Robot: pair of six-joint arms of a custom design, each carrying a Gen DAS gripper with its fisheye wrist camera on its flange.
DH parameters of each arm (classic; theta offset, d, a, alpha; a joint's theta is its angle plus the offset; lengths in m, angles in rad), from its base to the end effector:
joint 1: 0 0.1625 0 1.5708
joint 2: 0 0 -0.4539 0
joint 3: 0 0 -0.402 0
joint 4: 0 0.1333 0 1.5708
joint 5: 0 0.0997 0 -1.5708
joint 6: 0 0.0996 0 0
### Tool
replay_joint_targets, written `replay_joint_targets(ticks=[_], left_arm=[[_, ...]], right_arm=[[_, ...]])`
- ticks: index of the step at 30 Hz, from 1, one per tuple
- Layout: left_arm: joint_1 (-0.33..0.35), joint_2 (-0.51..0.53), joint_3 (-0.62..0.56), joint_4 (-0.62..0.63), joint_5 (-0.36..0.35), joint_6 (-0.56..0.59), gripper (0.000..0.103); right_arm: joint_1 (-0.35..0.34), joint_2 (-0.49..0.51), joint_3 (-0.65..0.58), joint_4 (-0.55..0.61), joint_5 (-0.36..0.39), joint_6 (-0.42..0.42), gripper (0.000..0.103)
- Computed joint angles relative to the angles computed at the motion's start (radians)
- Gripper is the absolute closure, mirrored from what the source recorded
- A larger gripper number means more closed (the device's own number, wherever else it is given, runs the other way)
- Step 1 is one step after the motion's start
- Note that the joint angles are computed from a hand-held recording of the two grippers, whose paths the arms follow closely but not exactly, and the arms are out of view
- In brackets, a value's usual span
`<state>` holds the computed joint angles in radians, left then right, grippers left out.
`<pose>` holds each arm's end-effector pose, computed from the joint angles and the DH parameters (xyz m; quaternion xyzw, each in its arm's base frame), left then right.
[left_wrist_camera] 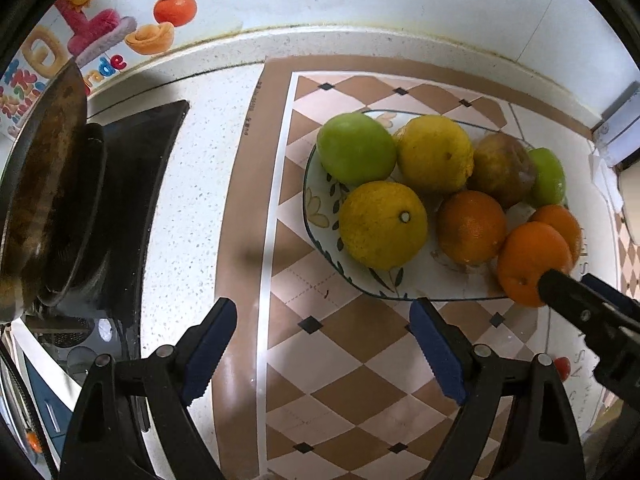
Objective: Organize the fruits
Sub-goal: 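Lift both open tools away from the plate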
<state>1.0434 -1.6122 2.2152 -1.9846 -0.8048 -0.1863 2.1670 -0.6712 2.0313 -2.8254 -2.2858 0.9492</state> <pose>-0.0248 -0.4447 0.2988 0.1915 0.9040 -0.0479 0.3792 0.3543 -0.4010 -0.0336 -0.1461 -0.9242 0.2086 0.2847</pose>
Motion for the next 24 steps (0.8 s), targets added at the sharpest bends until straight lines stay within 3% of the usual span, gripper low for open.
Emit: replay_joint_targets(ticks=[5, 7, 16, 24], left_arm=[[-0.039, -0.080, 0.003, 0.027, -0.032, 0.014, 0.015], [-0.061, -0.119, 0.005, 0.040, -0.043, 0.020, 0.015], [-0.220, -0.321, 0.004, 0.197, -0.070, -0.023, 0.015], [-0.382, -0.464, -0.024, 0.400, -0.070, -0.169, 0.015]], right_arm=[[0.109, -0.036, -0.057, 0.293, -0.126, 0.162, 0.005], [0.140, -0.050, -0.061, 0.352, -0.146, 0.212, 0.005], [0.297, -0.136, -0.070, 0.569, -0.173, 0.428, 0.005], [0.436, -0.176, -0.150, 0.805, -0.202, 0.559, 0.005]])
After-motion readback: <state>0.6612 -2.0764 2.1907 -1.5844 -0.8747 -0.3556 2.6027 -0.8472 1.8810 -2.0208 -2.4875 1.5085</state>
